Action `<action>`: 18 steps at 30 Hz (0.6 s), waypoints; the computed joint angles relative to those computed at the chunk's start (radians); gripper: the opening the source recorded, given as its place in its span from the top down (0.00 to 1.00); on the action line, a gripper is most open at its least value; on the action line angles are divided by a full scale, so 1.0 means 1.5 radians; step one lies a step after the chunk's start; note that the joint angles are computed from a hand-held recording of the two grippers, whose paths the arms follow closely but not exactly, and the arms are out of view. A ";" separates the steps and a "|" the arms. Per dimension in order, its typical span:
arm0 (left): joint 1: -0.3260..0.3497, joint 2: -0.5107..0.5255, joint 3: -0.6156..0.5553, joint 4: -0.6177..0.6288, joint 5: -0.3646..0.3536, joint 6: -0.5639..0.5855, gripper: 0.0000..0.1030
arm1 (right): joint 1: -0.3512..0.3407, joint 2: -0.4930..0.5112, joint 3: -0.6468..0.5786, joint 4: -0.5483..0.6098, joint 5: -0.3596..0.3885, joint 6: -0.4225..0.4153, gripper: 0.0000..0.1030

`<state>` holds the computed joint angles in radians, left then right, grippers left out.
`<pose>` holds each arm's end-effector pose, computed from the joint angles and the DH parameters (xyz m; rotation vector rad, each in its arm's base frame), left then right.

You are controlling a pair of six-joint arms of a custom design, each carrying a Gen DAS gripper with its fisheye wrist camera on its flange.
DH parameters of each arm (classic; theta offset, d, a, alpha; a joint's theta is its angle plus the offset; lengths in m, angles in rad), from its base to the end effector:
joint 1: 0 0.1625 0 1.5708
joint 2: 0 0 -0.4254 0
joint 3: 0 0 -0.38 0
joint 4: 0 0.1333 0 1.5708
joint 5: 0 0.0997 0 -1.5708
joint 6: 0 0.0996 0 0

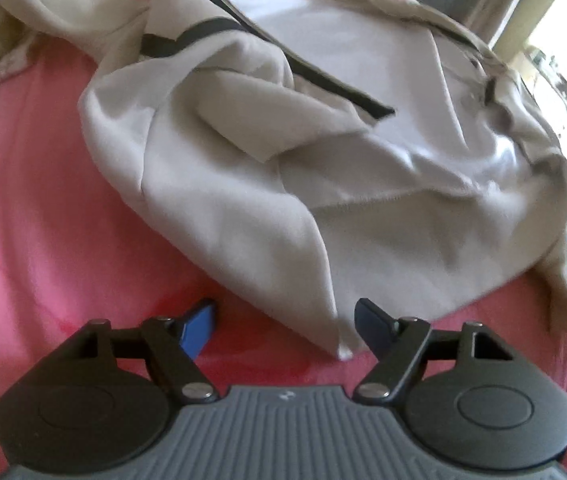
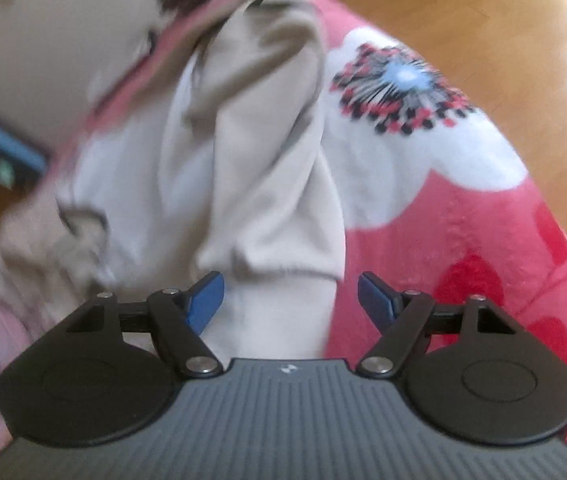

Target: Fold clothes

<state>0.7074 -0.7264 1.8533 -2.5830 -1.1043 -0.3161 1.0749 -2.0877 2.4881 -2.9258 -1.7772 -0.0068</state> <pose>-0.3176 -0.5058 0.0021 0.7601 2.5728 -0.2264 -0.0325 -0.2973 0.4092 -0.7254 -2.3613 1.1721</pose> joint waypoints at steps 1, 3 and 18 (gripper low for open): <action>-0.001 0.002 0.000 -0.004 0.008 -0.006 0.39 | 0.014 0.020 0.000 -0.010 -0.028 -0.020 0.42; -0.003 0.004 0.000 -0.011 0.021 -0.018 0.47 | 0.041 0.057 0.002 -0.030 -0.083 -0.062 0.64; 0.013 -0.013 0.001 -0.005 0.023 -0.083 0.71 | -0.008 0.340 -0.269 -0.536 -0.467 -0.653 0.57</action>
